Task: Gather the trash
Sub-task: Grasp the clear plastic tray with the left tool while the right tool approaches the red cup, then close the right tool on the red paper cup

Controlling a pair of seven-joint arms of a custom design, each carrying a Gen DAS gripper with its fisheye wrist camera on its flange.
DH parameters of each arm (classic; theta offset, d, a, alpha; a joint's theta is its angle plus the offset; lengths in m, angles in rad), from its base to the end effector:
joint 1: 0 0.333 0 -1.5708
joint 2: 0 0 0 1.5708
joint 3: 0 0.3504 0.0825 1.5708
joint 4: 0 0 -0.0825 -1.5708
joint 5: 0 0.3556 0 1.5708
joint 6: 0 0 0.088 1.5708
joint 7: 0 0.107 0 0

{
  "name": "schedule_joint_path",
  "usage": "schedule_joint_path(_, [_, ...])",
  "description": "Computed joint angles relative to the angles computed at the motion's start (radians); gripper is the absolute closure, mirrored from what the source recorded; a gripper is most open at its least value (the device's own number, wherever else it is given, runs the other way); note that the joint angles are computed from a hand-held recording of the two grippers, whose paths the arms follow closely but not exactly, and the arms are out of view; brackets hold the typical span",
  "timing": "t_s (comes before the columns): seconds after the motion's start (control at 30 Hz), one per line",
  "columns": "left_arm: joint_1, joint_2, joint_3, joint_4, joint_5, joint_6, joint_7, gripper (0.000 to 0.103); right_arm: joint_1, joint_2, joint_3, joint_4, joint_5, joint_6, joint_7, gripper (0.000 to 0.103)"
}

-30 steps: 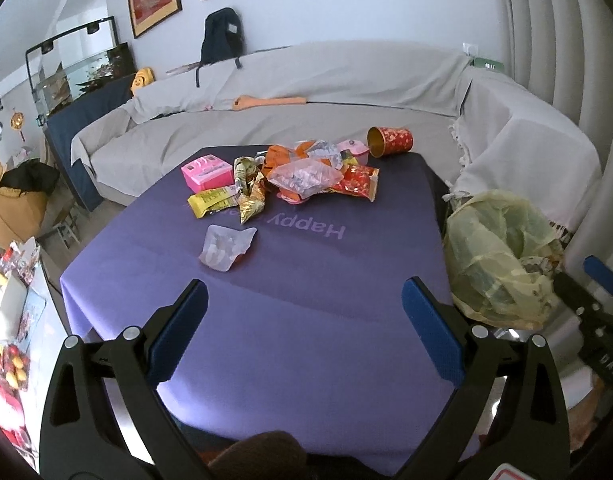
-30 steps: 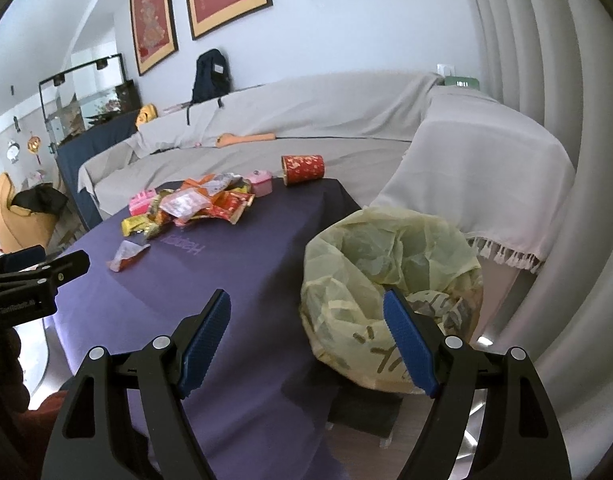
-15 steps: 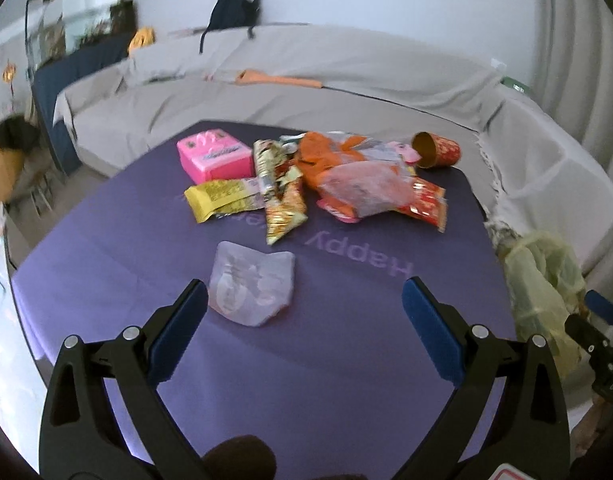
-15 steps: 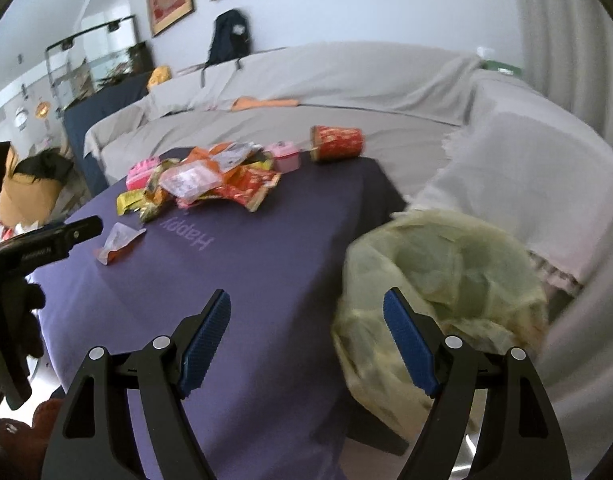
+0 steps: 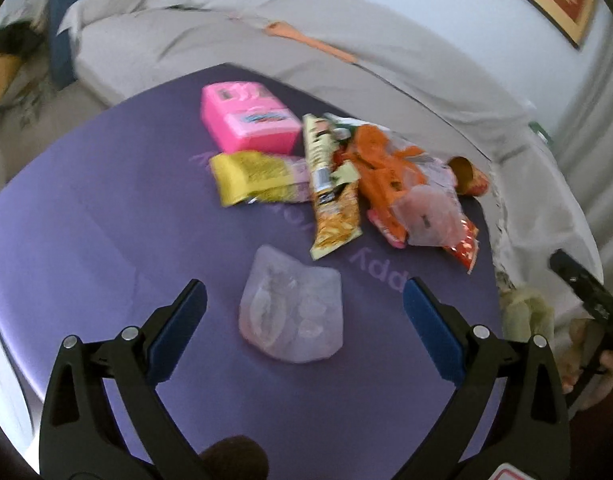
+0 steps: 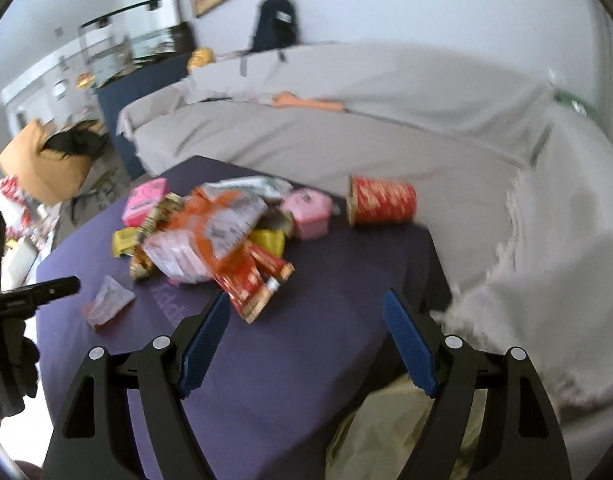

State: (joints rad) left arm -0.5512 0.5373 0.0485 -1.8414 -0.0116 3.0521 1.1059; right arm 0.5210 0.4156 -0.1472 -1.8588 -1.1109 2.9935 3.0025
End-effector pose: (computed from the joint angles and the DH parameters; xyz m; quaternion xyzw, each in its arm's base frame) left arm 0.6034 -0.3369 0.3634 -0.6531 0.6812 -0.3133 0.1060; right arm 0.5787 0.3085 0.3991 -0.6572 0.6380 -0.2432 0.3192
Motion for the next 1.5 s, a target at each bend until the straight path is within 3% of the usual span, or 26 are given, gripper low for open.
schedule_joint_path(0.07, [-0.043, 0.010, 0.056, -0.007, 0.053, 0.032, -0.026, 0.009, 0.020, 0.008, -0.004, -0.010, 0.001, -0.026, 0.046, 0.028])
schedule_joint_path(0.17, [-0.038, 0.020, 0.027, -0.019, -0.028, 0.052, 0.043, 0.009, 0.087, 0.002, -0.041, -0.021, -0.129, -0.068, 0.187, 0.028])
schedule_joint_path(0.27, [-0.180, 0.063, 0.192, 0.010, 0.054, 0.035, -0.048, 0.015, 0.087, -0.002, -0.029, -0.043, -0.220, -0.047, 0.318, 0.028])
schedule_joint_path(0.33, [-0.210, 0.093, 0.233, 0.036, 0.100, 0.015, -0.097, 0.023, 0.075, -0.002, -0.021, -0.052, -0.288, -0.019, 0.392, 0.028])
schedule_joint_path(0.37, [-0.194, 0.100, 0.211, 0.053, 0.066, -0.010, -0.069, 0.031, 0.069, -0.005, -0.013, -0.056, -0.306, -0.027, 0.403, 0.028])
schedule_joint_path(0.4, [-0.170, 0.100, 0.185, 0.062, 0.067, -0.026, -0.067, 0.033, 0.062, -0.005, -0.002, -0.057, -0.316, -0.037, 0.406, 0.028])
schedule_joint_path(0.47, [-0.181, 0.099, 0.202, 0.060, 0.087, -0.025, -0.098, 0.033, 0.038, -0.009, 0.025, -0.068, -0.308, -0.049, 0.390, 0.028])
schedule_joint_path(0.57, [-0.175, 0.106, 0.194, 0.091, 0.126, -0.089, -0.116, 0.033, 0.015, -0.008, 0.049, -0.064, -0.379, -0.046, 0.437, 0.028])
schedule_joint_path(0.63, [-0.204, 0.114, 0.226, 0.109, 0.180, -0.124, -0.147, 0.041, 0.004, 0.000, 0.070, -0.056, -0.395, -0.079, 0.436, 0.028])
schedule_joint_path(0.7, [-0.229, 0.114, 0.253, 0.102, 0.229, -0.120, -0.183, 0.062, -0.013, 0.016, 0.094, -0.041, -0.377, -0.091, 0.396, 0.028])
schedule_joint_path(0.77, [-0.209, 0.101, 0.227, 0.078, 0.246, -0.088, -0.199, 0.088, -0.024, 0.024, 0.109, -0.036, -0.328, -0.095, 0.342, 0.028])
schedule_joint_path(0.8, [-0.171, 0.090, 0.185, 0.062, 0.239, -0.062, -0.190, 0.092, -0.033, 0.029, 0.117, -0.033, -0.289, -0.086, 0.300, 0.028])
schedule_joint_path(0.83, [-0.121, 0.076, 0.130, 0.038, 0.218, -0.019, -0.170, 0.093, -0.033, 0.031, 0.115, -0.031, -0.269, -0.078, 0.277, 0.028])
schedule_joint_path(1.03, [-0.011, 0.017, 0.010, -0.071, 0.121, 0.136, -0.077, 0.100, -0.052, 0.079, 0.125, 0.053, -0.065, -0.045, 0.024, 0.028])
schedule_joint_path(1.13, [0.053, 0.015, -0.068, -0.077, 0.079, 0.150, -0.024, 0.100, -0.055, 0.110, 0.135, 0.113, 0.018, -0.041, -0.098, 0.028])
schedule_joint_path(1.3, [0.071, 0.006, -0.107, -0.089, 0.025, 0.149, 0.045, 0.100, -0.116, 0.174, 0.197, 0.195, 0.208, -0.029, -0.316, 0.028])
schedule_joint_path(1.43, [0.104, -0.002, -0.144, -0.075, -0.015, 0.148, 0.112, 0.100, -0.070, 0.200, 0.087, 0.286, 0.255, -0.100, -0.308, 0.028])
schedule_joint_path(1.5, [0.120, 0.003, -0.165, -0.063, -0.037, 0.153, 0.143, 0.100, -0.050, 0.237, 0.027, 0.375, 0.271, -0.179, -0.346, 0.028])
